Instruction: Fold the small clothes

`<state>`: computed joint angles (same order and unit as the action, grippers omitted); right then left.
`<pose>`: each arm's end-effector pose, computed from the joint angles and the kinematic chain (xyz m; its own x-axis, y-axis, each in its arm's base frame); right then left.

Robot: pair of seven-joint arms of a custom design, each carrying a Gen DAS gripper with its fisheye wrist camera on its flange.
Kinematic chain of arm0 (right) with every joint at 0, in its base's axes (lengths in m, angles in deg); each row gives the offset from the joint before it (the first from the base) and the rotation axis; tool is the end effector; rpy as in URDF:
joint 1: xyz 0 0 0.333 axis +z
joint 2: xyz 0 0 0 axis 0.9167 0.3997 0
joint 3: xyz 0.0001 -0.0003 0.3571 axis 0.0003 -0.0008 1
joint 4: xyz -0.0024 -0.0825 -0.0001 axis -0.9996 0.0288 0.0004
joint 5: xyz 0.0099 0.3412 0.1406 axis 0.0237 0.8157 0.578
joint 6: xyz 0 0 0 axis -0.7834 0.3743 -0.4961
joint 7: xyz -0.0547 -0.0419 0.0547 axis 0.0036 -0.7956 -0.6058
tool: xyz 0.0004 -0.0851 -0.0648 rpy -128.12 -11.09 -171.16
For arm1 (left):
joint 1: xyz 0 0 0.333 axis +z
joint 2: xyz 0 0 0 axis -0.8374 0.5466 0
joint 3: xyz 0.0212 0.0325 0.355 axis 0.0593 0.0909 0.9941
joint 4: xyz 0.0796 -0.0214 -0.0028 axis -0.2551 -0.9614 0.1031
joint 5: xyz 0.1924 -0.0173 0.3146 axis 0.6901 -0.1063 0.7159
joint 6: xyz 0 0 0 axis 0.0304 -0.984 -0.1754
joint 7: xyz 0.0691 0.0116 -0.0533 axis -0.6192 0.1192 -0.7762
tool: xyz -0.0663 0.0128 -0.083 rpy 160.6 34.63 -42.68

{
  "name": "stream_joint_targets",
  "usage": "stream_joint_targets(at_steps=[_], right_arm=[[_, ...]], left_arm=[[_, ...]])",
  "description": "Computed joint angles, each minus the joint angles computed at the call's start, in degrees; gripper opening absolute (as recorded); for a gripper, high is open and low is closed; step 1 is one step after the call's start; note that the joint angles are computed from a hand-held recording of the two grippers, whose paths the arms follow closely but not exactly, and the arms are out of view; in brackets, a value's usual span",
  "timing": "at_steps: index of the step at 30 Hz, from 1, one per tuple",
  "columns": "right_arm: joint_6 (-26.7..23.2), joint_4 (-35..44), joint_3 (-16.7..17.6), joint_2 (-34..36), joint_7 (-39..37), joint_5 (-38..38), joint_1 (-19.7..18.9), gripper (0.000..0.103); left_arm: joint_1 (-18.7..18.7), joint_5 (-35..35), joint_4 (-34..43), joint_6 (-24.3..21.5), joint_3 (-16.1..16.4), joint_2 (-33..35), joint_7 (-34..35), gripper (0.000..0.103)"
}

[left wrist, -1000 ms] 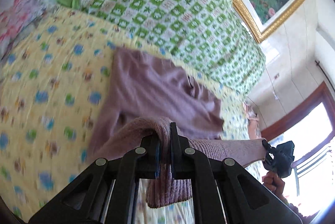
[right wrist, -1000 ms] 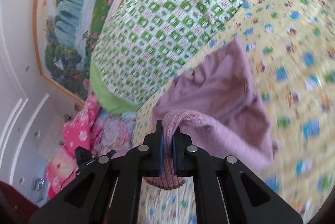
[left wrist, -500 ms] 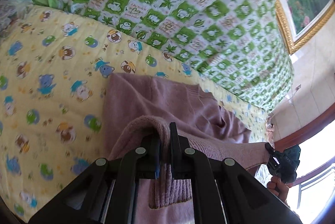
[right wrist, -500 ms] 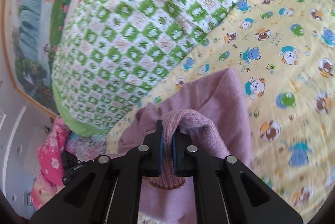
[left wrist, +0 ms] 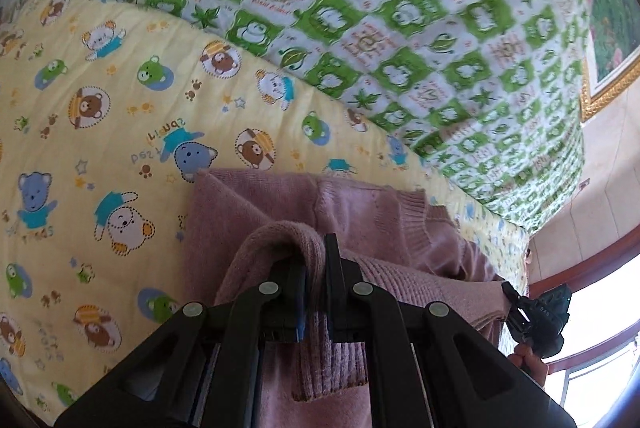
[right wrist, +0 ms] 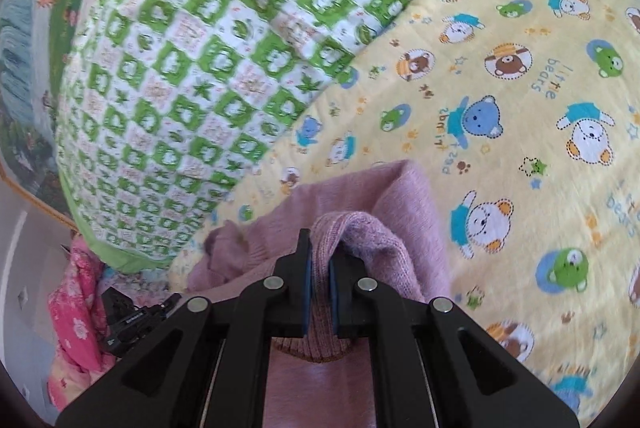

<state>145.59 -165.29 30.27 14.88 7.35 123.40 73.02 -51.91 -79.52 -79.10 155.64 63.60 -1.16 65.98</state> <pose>0.6147 0.1161 0.4356 0.0832 -0.5933 -0.8007 -0.8661 0.3544 -0.3526 0.5748 0.0099 0.4805 0.2502 -0.7751 0.5802 -0.7257 -0.5468 -0.4176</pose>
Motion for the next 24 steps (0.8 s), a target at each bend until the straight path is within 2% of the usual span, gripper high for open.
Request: stream_joint_targets(at_steps=[4,7,10,14,17,18,20,21,24], right_arm=[[1.5,1.3,0.1,1.5,2.1,-3.1,0.6,0.009],[0.9,2.1,0.4,2.2,3.7,-3.8,0.1,0.011],[-0.2,2.8,0.5,2.6,6.4,-5.1,-0.4,0.012],[-0.9,2.9,0.7,2.1,8.4,-6.5,-0.7,0.016],[-1.1,2.5,0.8,1.7,7.2,-5.0,-1.1,0.022],[-1.4,2.4,0.8,1.5,7.1,-4.5,-1.3,0.027],[-0.2,2.0,0.6,0.7,6.9,-4.2,-1.0,0.038],[0.5,1.7,0.6,0.1,6.2,-3.1,-1.0,0.043],[1.5,1.1,0.2,-1.3,5.3,-1.3,-0.8,0.045]], left_arm=[[0.1,3.1,1.0,0.1,0.0,1.8,-2.7,0.006],[0.6,5.0,1.6,-0.3,-0.5,2.5,-4.2,0.010],[1.5,4.2,2.1,-1.1,-1.1,2.5,-4.3,0.012],[1.8,2.6,1.6,-1.6,-1.0,1.4,-4.3,0.019],[1.4,3.3,0.7,-1.4,-0.3,-0.2,-4.3,0.030],[1.1,4.5,0.3,-1.0,0.0,-0.7,-5.3,0.042],[0.0,11.9,-1.3,2.2,1.1,-2.3,-11.9,0.060],[-0.3,13.9,-2.2,3.9,1.4,-3.1,-13.6,0.060],[-0.7,16.6,-3.4,4.6,2.5,-5.5,-15.2,0.060]])
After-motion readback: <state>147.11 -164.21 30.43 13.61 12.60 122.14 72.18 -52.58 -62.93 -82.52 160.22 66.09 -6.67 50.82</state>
